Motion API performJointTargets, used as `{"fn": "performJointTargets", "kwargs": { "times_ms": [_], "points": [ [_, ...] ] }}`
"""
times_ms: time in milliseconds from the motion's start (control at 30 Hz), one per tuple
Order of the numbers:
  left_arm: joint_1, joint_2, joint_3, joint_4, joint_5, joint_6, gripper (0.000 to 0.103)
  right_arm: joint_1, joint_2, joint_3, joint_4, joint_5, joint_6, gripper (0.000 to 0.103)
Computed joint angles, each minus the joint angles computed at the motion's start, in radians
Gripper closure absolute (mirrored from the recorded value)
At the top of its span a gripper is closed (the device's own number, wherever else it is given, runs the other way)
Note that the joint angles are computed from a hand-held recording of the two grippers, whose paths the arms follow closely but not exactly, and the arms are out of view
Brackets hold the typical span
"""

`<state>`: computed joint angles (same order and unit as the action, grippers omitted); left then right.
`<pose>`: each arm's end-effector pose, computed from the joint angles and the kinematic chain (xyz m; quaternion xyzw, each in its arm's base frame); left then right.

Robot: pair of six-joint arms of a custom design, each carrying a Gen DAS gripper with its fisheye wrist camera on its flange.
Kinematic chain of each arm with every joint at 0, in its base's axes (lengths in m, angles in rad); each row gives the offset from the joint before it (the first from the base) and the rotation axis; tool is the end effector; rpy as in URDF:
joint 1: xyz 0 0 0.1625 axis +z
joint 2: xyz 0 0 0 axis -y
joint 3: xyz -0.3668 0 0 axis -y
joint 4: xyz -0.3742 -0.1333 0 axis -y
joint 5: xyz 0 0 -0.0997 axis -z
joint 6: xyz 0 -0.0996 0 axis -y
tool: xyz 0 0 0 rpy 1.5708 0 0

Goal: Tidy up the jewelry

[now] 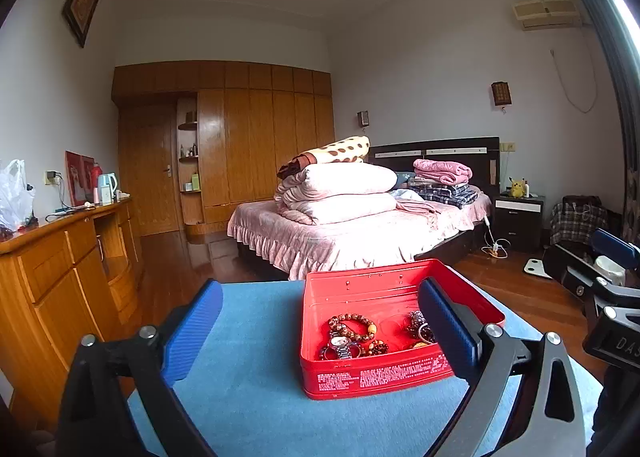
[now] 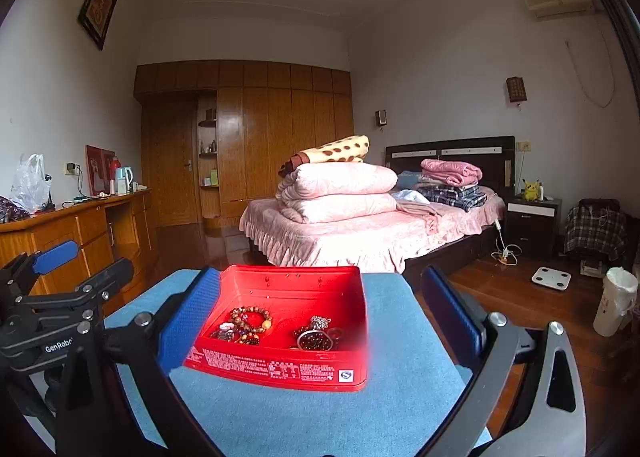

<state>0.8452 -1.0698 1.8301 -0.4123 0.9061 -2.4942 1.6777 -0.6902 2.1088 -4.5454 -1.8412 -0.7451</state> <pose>-0.1775 -0.4936 0.1059 0.3458 0.7174 -0.5526 0.2457 0.1527 -0.4231 0.1244 0.2055 -0.6818 0.6302 0.3093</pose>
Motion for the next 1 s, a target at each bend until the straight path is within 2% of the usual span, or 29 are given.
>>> {"fn": "performJointTargets", "kwargs": {
  "times_ms": [467,667,1000],
  "points": [
    [-0.007,-0.067,0.075,-0.088,0.002,0.012,0.006,-0.022,0.011,0.028,-0.115,0.080,-0.016,0.005],
    [-0.003,-0.088,0.096,-0.107,0.011,0.015,0.006,-0.031,0.006,0.046,-0.130,0.121,-0.013,0.005],
    [-0.007,-0.109,0.127,-0.143,0.016,0.043,0.006,-0.031,-0.003,0.057,-0.117,0.128,-0.019,0.005]
  ]
}}
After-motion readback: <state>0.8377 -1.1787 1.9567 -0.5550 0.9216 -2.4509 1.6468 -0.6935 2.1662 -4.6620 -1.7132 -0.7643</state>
